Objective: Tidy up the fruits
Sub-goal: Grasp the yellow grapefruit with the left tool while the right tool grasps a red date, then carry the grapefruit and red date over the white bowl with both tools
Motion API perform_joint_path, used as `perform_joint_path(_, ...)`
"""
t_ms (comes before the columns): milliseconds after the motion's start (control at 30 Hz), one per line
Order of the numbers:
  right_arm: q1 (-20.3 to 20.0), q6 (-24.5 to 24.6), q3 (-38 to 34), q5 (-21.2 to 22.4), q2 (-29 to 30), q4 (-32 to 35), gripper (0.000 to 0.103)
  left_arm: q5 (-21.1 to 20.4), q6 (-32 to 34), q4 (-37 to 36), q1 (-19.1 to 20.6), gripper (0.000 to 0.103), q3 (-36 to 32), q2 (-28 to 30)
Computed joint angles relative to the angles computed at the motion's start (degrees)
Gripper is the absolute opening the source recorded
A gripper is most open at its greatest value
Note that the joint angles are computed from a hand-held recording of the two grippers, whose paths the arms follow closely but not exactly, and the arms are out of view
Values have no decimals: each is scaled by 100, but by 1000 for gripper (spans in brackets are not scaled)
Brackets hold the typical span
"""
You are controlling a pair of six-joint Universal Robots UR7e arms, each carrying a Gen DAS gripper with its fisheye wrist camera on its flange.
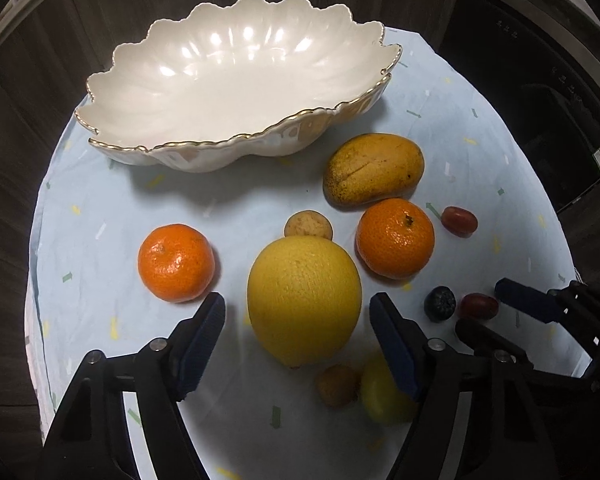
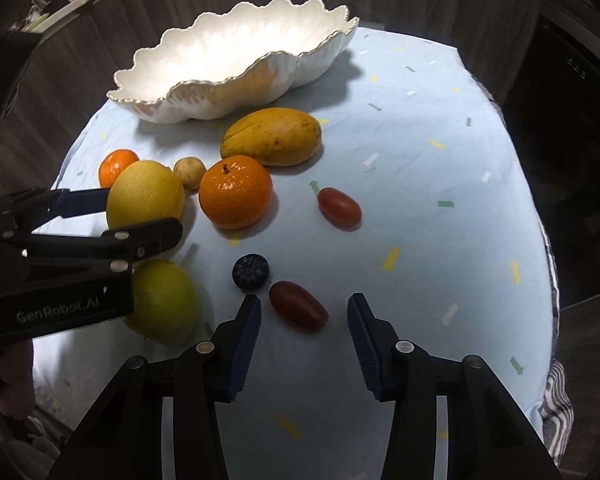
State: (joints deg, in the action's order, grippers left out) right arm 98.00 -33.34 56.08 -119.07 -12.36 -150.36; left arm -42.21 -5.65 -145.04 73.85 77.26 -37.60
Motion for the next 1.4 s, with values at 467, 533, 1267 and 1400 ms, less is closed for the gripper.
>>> perform_joint_path(467, -13, -244, 52, 92, 14, -209, 28, -100, 137, -15, 56, 54, -128, 116)
perform_joint_path(533, -11, -213, 55, 89, 5, -217, 28, -120, 117, -19, 59, 53, -116, 106)
perform_joint_path(1267, 73, -113, 408, 413, -337, -763, 28, 247, 27, -469, -274, 53, 588, -424)
perform_joint_path(1400, 97, -129, 484, 540, -413, -916, 28, 318, 36, -563, -336, 53, 616, -445)
